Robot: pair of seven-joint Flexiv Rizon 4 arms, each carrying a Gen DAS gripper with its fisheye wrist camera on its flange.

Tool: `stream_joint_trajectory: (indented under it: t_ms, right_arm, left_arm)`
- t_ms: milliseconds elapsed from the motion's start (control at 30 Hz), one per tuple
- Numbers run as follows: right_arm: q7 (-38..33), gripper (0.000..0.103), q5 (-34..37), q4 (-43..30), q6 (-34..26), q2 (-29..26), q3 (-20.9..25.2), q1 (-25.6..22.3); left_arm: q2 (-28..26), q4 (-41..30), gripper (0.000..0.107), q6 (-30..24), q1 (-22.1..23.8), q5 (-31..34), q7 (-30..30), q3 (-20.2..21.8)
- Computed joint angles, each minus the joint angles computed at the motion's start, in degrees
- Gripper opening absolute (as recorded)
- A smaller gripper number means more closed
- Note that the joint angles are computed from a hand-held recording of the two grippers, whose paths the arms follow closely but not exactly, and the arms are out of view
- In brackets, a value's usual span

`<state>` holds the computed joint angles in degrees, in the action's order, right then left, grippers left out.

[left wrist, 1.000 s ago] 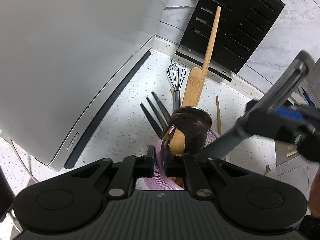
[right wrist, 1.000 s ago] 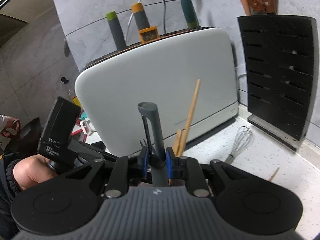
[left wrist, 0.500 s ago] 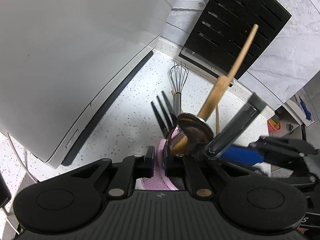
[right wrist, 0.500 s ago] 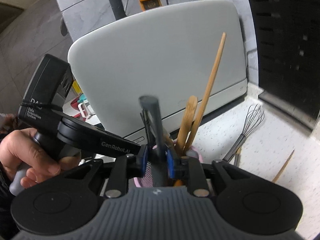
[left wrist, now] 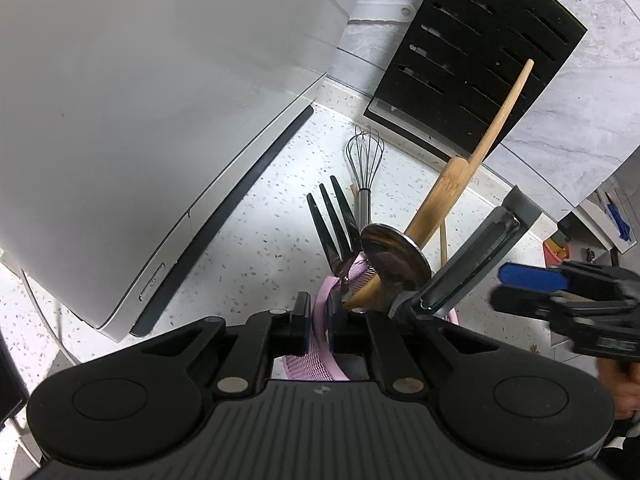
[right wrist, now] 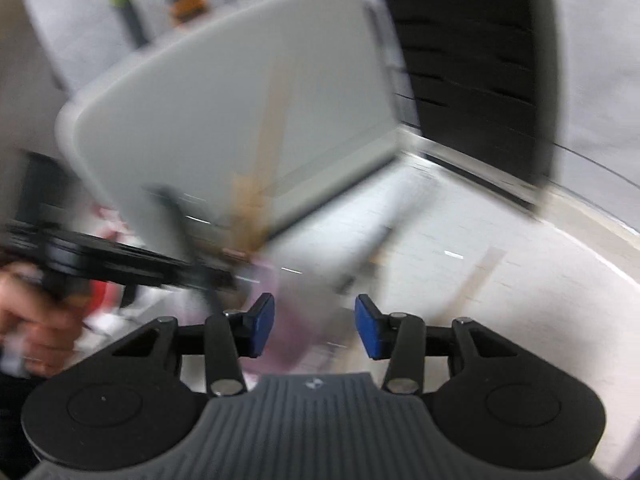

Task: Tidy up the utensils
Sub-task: 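Move the right tool back over the metal tongs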

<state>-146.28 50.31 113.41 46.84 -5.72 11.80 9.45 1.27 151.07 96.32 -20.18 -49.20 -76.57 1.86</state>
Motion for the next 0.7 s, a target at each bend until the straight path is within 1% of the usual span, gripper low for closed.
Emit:
stream_joint_trajectory:
  t_ms: [67,133,200,300,433,500,567,633,667,700]
  right_arm:
    - [4.30,0.039,-5.37,1.82,7.38,-2.25,0.43,2.32]
    - [7.94,0.036,-8.92,2.77,10.83,-4.22,0.85,3.20]
    - [10.10,0.034,-11.04,3.54,13.59,-5.60,1.75,3.45]
    - [10.21,0.033,-11.76,3.79,13.68,-6.30,3.62,2.52]
    - [7.75,0.032,-10.34,3.77,10.82,-6.17,5.57,1.69]
    - [7.01,0.031,-9.82,5.16,12.42,-5.46,6.16,2.33]
    - [7.21,0.030,-9.41,5.70,14.49,-5.69,6.41,3.14]
    - [7.07,0.030,-8.33,5.19,14.34,-6.14,6.48,2.87]
    - [7.40,0.030,-8.00,4.74,13.34,-6.19,6.42,2.59]
    - [7.92,0.030,-7.87,4.32,12.92,-6.55,6.31,2.61]
  left_arm:
    - [0.29,0.03,0.008,-1.41,4.13,9.31,-5.93,-0.50]
    - [0.16,-0.10,0.007,-1.53,4.42,9.92,-6.30,-0.48]
    - [-0.20,-0.13,0.008,-0.86,2.70,5.51,-3.34,-0.41]
    - [-0.10,0.01,0.008,-0.81,2.49,4.57,-2.66,-0.53]
    - [-0.28,-0.05,0.009,-0.47,1.72,2.51,-1.26,-0.58]
    - [-0.32,-0.04,0.009,-0.44,1.75,2.42,-1.04,-0.67]
    - [-0.38,-0.06,0.009,-0.65,2.33,3.64,-1.74,-0.79]
    - [-0.44,-0.11,0.009,-0.80,2.55,3.82,-1.84,-0.93]
    - [-0.45,-0.14,0.009,-0.85,2.59,3.69,-1.75,-0.99]
    - [-0.51,-0.16,0.009,-0.72,2.26,2.65,-1.06,-1.05]
